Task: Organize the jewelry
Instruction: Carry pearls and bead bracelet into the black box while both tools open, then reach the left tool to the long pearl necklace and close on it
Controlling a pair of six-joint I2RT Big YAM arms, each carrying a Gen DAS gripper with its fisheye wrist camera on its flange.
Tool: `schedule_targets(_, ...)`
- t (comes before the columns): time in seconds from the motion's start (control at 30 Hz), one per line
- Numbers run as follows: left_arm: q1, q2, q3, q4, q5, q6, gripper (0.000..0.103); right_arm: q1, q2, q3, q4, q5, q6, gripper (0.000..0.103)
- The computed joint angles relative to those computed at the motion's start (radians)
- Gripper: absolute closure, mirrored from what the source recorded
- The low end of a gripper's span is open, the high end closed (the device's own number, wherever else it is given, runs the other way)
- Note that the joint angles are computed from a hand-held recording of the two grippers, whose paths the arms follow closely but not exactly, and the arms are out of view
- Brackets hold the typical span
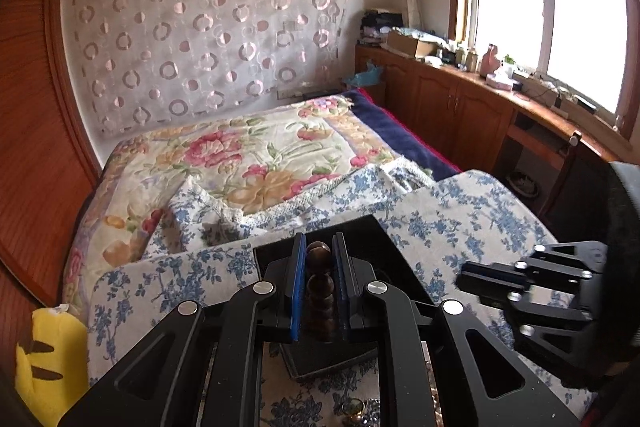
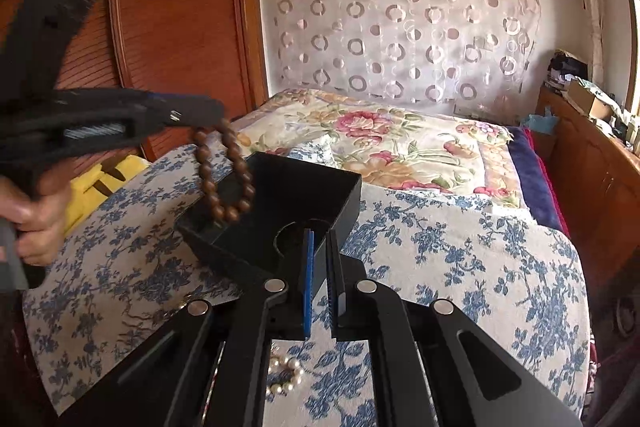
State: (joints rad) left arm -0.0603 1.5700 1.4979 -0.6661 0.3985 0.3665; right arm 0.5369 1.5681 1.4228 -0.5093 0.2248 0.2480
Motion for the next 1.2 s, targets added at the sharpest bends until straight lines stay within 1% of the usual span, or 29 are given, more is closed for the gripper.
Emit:
schedule_targets(0.17, -0.01, 0.027, 0.009, -0.013, -0.032, -0.007, 0.09, 0.011, -0.019, -0.024, 0.01, -0.004, -0.005, 0.095)
schedule_targets(0.27, -0.004, 0.012, -0.015, -0.001, -0.028, -0.004, 0.083, 0.02, -0.034, -0.043, 0.019, -0.008, -0.003, 0.095)
schedule_targets(0.3, -0.001, 0.005, -0.027, 0.005, -0.026, -0.002, 0.079, 0.023, -0.039, -0.049, 0.021, -0.008, -0.003, 0.095)
schedule_targets(0.33, 0.006, -0.009, -0.045, 0.014, -0.019, -0.001, 0.074, 0.028, -0.045, -0.058, 0.022, -0.009, -0.001, 0.095)
schedule_targets(0.37, 0.013, -0.022, -0.061, 0.017, -0.008, 0.001, 0.072, 0.031, -0.05, -0.064, 0.024, -0.011, 0.001, 0.095)
schedule_targets(0.47, 0.029, -0.056, -0.107, 0.02, 0.01, 0.017, 0.072, 0.044, -0.062, -0.085, 0.027, -0.019, 0.009, 0.095)
schedule_targets(0.6, 0.061, -0.102, -0.174, 0.028, 0.041, 0.029, 0.066, 0.07, -0.07, -0.109, 0.03, -0.022, 0.023, 0.095)
schedule_targets(0.63, 0.07, -0.114, -0.191, 0.027, 0.053, 0.033, 0.066, 0.077, -0.073, -0.116, 0.026, -0.019, 0.027, 0.095)
schedule_targets(0.67, 0.074, -0.123, -0.203, 0.024, 0.063, 0.035, 0.066, 0.082, -0.076, -0.122, 0.024, -0.016, 0.029, 0.094)
schedule_targets(0.7, 0.079, -0.132, -0.216, 0.021, 0.073, 0.04, 0.066, 0.087, -0.08, -0.129, 0.022, -0.014, 0.032, 0.091)
schedule_targets(0.77, 0.088, -0.149, -0.243, 0.017, 0.088, 0.057, 0.065, 0.097, -0.089, -0.145, 0.015, -0.006, 0.039, 0.087)
schedule_targets(0.8, 0.088, -0.158, -0.255, 0.017, 0.09, 0.062, 0.058, 0.1, -0.092, -0.151, 0.006, -0.001, 0.041, 0.087)
schedule_targets(0.83, 0.089, -0.168, -0.273, 0.022, 0.092, 0.069, 0.055, 0.102, -0.093, -0.156, -0.006, 0.001, 0.045, 0.087)
schedule_targets(0.9, 0.091, -0.181, -0.299, 0.031, 0.095, 0.076, 0.055, 0.101, -0.091, -0.157, -0.032, -0.011, 0.051, 0.087)
schedule_targets(1.03, 0.093, -0.196, -0.336, 0.025, 0.111, 0.077, 0.055, 0.103, -0.075, -0.157, -0.095, -0.035, 0.046, 0.087)
schedule_targets(1.2, 0.084, -0.205, -0.369, 0.022, 0.1, 0.092, 0.054, 0.103, -0.058, -0.152, -0.128, -0.071, 0.041, 0.087)
